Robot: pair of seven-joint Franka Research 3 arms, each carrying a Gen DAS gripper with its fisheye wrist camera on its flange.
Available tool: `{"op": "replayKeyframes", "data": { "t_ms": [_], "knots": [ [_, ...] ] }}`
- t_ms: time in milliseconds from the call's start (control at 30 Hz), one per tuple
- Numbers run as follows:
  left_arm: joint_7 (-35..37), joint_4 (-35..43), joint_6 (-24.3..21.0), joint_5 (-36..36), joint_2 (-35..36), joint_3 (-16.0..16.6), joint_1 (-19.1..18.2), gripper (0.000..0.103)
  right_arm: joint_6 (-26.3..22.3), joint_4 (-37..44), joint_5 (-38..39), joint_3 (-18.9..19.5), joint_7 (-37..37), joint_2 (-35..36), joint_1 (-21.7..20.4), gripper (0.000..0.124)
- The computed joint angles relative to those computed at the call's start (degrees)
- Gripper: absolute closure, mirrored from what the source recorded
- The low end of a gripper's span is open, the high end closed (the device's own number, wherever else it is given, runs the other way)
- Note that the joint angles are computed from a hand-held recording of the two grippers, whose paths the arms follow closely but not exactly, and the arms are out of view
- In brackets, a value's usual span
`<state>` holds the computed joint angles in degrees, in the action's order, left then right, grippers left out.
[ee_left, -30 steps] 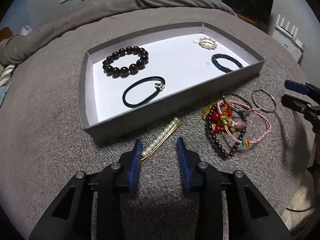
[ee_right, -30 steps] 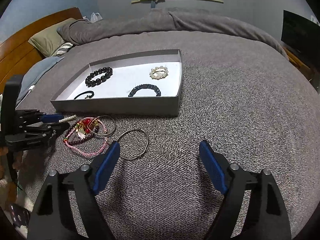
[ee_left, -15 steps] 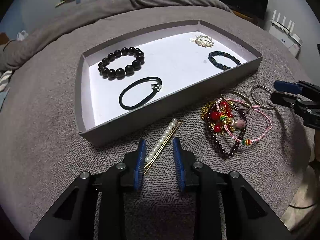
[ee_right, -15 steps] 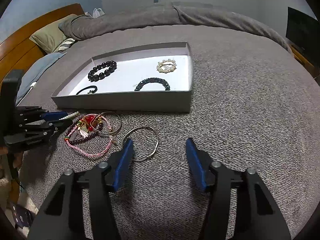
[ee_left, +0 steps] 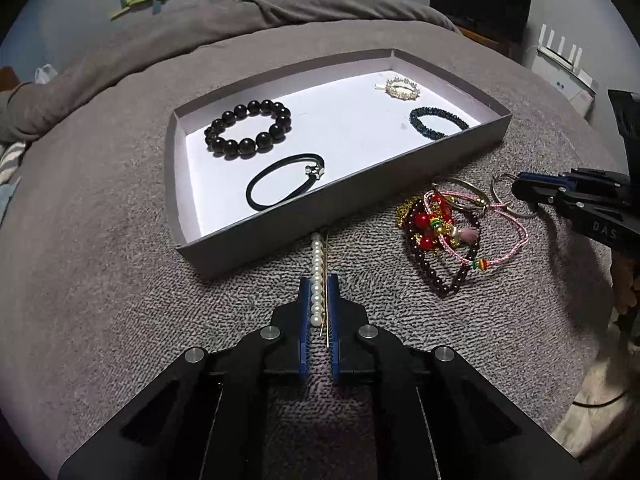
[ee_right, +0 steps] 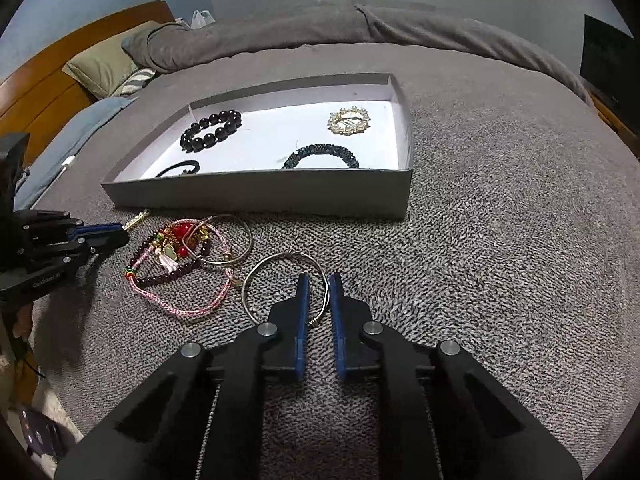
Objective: Organize jewelry
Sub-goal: 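Grasp the pearl hair pin with the left tool while the right tool grasps a silver bangle, then place the pearl pin and silver bangle in the tray, opening both tools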
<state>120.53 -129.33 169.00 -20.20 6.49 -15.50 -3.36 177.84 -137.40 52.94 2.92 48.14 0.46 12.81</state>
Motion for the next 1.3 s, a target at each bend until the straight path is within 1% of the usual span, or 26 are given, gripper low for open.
{"op": "replayKeyframes", "data": {
  "t_ms": [33, 133, 200, 300, 400, 467, 533, 600, 700, 833, 867, 967, 1000, 1067, 1100, 1167, 1233, 1300],
  "knots": [
    [0.42, -0.23, 0.12, -0.53, -0.33, -0.18, 0.15, 0.094, -0.18, -0.11, 1.22, 0.02, -0.98, -0.36, -0.01, 0.118],
    [3.90, -1.33, 0.34, -4.85, -2.20, -0.70, 0.57, 0.094, 0.11, -0.41, 6.17, -0.23, -5.61, -1.62, 0.61, 0.118],
    [5.48, -1.82, 0.23, -6.82, -3.32, -0.03, 0.01, 0.094, 1.46, -0.28, 11.52, -0.55, -10.92, -2.43, 1.60, 0.118],
    [8.46, -2.23, -0.30, -10.71, -4.90, 1.34, -1.11, 0.094, 2.30, 0.13, 17.05, -1.33, -16.13, -3.72, 2.73, 0.118],
    [12.94, -2.13, -0.85, -16.54, -6.79, 3.12, -2.43, 0.094, 4.28, 0.89, 21.29, -1.92, -21.08, -4.79, 3.86, 0.118],
    [14.23, -1.35, -0.85, -18.30, -7.10, 4.37, -3.31, 0.094, 5.19, 1.72, 23.38, -2.44, -23.70, -5.18, 4.48, 0.118],
    [13.27, -0.17, -0.67, -17.50, -6.68, 5.24, -3.64, 0.094, 4.94, 3.19, 24.85, -2.94, -25.43, -5.32, 4.61, 0.118],
    [10.80, 1.82, -1.04, -14.99, -5.38, 5.72, -3.42, 0.094, 4.56, 4.44, 23.55, -2.88, -24.31, -4.83, 4.22, 0.118],
    [8.09, 5.00, -1.59, -11.91, -2.91, 5.41, -2.53, 0.094, 3.91, 7.95, 22.64, -2.72, -23.50, -2.83, 3.53, 0.118],
    [5.07, 9.15, -3.29, -8.63, 0.55, 3.93, -0.53, 0.094, 1.28, 11.52, 17.30, -1.93, -17.00, 0.01, 1.49, 0.118],
    [3.27, 10.17, -3.33, -6.48, 1.59, 3.87, -0.42, 0.094, 0.79, 12.55, 15.24, -1.71, -14.76, 0.98, 1.03, 0.118],
    [-0.17, 13.09, -3.97, -2.30, 4.19, 2.82, 0.51, 0.094, 1.54, 14.54, 8.33, -0.71, -9.10, 3.52, 0.18, 0.118],
    [-0.67, 14.47, -4.66, -1.72, 5.25, 2.15, 1.01, 0.094, 1.77, 15.39, 4.19, -0.84, -5.64, 4.77, 0.19, 0.118],
    [-2.36, 16.78, -5.59, 0.41, 7.06, 1.42, 1.37, 0.094, 2.01, 16.56, -2.17, -1.31, -0.02, 6.72, 0.42, 0.118],
    [-3.69, 18.15, -6.01, 2.02, 8.14, 1.35, 1.24, 0.094, 2.08, 17.24, -6.71, -2.61, 4.16, 8.01, 1.35, 0.118],
    [-6.75, 22.73, -7.98, 5.03, 11.45, 1.14, 0.85, 0.094, 1.60, 18.51, -13.15, -4.91, 10.63, 10.14, 2.97, 0.118],
    [-8.10, 27.03, -10.08, 6.34, 14.49, -0.04, 1.27, 0.094, 0.23, 20.42, -16.25, -5.24, 14.04, 12.27, 2.83, 0.118],
    [-10.72, 31.73, -12.28, 9.04, 17.79, 0.05, 0.51, 0.094, -1.76, 22.88, -18.64, -5.19, 17.40, 14.59, 2.31, 0.118]
  ]
}}
